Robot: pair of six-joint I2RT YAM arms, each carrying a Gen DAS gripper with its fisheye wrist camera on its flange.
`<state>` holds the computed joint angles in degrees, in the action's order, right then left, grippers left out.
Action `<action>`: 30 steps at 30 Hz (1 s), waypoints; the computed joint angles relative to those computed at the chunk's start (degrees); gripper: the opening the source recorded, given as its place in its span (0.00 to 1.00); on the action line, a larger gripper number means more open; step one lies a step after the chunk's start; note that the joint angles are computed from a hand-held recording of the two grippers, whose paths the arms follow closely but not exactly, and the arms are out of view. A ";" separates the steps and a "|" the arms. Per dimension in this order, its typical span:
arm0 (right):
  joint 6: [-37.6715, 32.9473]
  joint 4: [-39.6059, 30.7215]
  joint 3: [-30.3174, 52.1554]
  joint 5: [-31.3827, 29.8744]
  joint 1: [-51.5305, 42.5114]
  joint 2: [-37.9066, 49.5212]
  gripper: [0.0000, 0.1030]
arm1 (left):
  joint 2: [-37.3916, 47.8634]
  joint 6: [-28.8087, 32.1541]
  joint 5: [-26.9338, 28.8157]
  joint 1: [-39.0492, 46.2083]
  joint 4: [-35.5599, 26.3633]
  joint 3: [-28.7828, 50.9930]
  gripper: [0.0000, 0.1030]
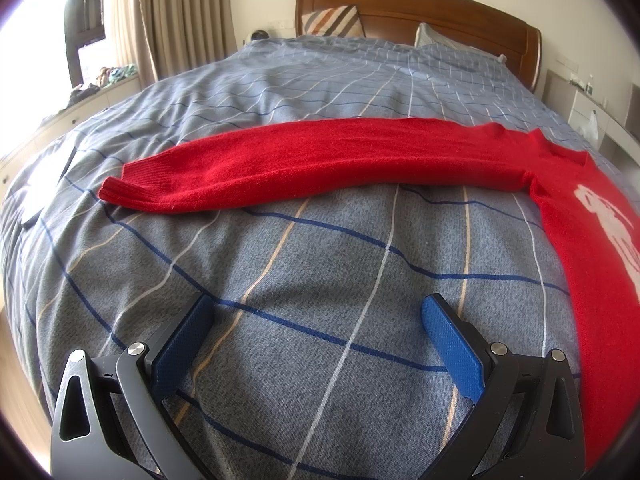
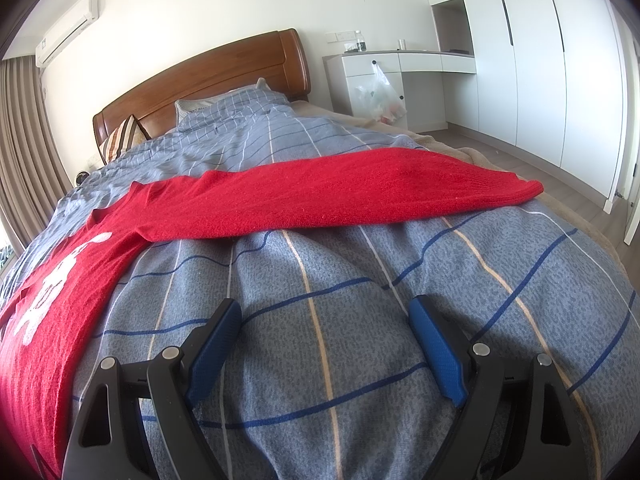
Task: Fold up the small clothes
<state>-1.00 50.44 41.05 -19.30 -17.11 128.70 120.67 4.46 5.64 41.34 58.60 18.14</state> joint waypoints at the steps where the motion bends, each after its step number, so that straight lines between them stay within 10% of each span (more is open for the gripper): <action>1: -0.01 -0.02 0.00 -0.03 -0.03 -0.01 0.83 | 0.06 -0.03 -0.04 -0.04 0.14 -0.05 1.00; 30: -0.01 0.00 0.01 0.04 0.02 0.00 0.83 | 0.33 -0.15 -0.23 -0.21 0.95 -0.42 1.00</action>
<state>-1.01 50.44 41.06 -19.26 -17.09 128.70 121.00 4.31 5.41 41.13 59.55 17.73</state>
